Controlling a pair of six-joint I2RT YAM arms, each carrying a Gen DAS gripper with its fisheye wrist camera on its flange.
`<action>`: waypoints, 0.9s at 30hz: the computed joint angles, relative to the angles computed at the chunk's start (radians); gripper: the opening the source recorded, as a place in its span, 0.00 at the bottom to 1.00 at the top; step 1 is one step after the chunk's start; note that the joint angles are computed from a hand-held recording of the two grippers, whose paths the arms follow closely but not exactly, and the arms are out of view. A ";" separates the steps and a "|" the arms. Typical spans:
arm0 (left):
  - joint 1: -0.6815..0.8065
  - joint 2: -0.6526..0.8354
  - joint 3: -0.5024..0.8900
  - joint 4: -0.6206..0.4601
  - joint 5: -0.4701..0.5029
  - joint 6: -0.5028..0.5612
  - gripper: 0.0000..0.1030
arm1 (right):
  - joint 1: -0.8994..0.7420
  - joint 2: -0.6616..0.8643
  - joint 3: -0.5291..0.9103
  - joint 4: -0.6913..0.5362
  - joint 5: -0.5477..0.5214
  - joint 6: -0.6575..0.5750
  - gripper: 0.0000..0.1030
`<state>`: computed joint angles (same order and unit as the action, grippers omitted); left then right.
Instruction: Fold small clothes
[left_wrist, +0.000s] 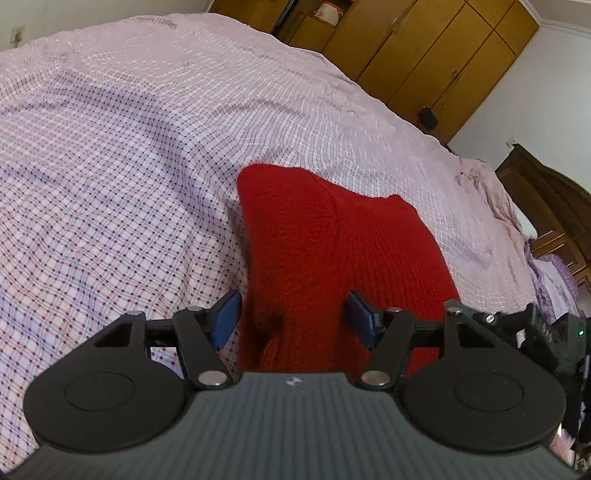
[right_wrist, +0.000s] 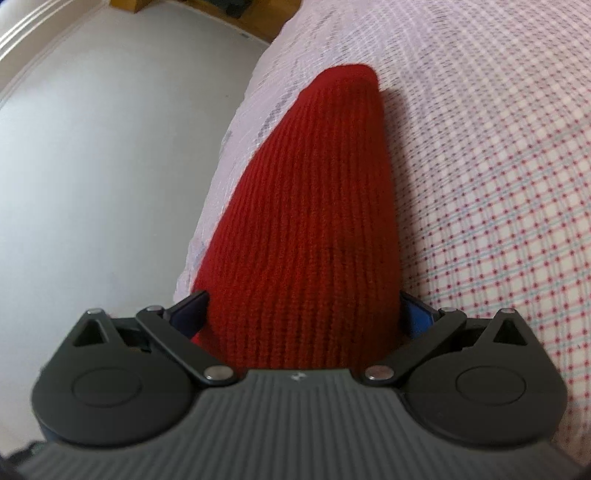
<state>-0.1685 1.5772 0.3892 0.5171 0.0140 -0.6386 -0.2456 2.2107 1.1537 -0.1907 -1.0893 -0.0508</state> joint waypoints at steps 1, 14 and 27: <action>0.003 0.008 -0.004 0.015 0.007 -0.005 0.65 | 0.007 -0.002 -0.009 0.018 0.004 -0.002 1.00; -0.061 -0.136 -0.066 0.006 0.020 -0.011 0.48 | -0.043 -0.281 -0.221 0.073 -0.081 0.072 0.67; -0.549 -0.246 -0.031 -0.145 -0.233 -0.168 0.48 | -0.396 -0.237 0.058 -0.957 -0.039 -0.730 0.67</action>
<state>-0.7178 1.3311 0.3580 0.3720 -0.2188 -0.8069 -0.6414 1.9738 1.2120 -1.1475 -1.1282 -0.7812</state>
